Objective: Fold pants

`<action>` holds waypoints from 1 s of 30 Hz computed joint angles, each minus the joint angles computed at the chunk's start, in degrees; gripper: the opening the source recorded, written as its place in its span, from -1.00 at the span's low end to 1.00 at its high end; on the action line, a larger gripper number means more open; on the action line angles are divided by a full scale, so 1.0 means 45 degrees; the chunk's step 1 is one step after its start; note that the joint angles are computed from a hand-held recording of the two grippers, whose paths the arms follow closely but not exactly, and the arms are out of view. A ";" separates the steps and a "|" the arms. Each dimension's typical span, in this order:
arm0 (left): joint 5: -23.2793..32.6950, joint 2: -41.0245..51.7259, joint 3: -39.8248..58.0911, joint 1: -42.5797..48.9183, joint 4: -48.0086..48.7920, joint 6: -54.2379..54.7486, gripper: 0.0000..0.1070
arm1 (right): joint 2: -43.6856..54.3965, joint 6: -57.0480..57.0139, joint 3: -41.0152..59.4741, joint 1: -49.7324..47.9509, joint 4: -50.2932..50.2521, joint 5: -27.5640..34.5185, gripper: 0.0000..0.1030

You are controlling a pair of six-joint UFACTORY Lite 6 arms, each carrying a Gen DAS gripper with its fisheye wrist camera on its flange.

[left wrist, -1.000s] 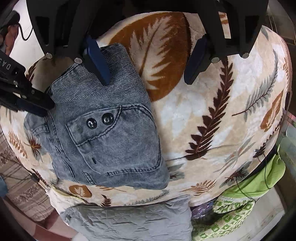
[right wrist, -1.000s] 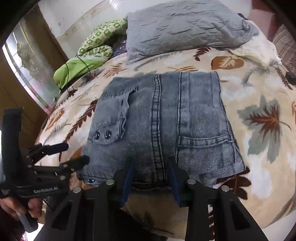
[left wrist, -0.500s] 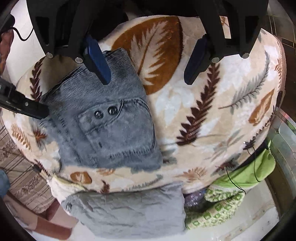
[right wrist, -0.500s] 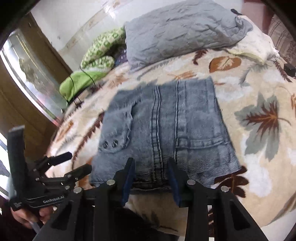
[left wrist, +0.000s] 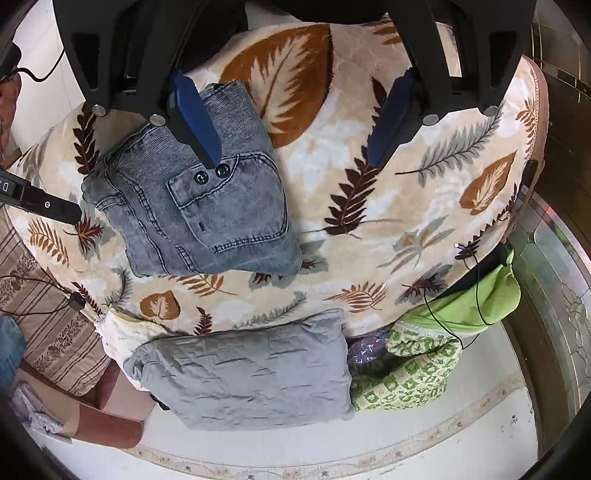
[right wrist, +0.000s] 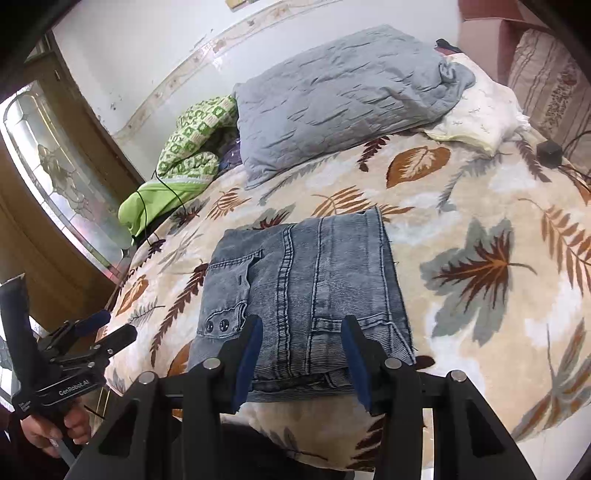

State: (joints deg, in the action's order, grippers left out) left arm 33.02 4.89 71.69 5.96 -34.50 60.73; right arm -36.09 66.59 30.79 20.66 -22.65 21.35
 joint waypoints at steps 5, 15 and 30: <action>-0.0072 -0.0068 -0.0001 -0.0114 0.0306 -0.0328 0.53 | -0.0209 -0.0552 -0.0188 -0.0249 0.0631 -0.0151 -0.06; -0.0208 0.0665 0.0377 -0.0395 0.1082 -0.1235 0.54 | -0.0393 -0.0979 -0.0433 -0.0446 0.1174 -0.0420 -0.06; -0.0425 0.1580 0.0988 -0.0713 0.1871 -0.2156 0.54 | 0.0086 -0.5142 -0.0715 -0.1838 0.4872 -0.1216 -0.06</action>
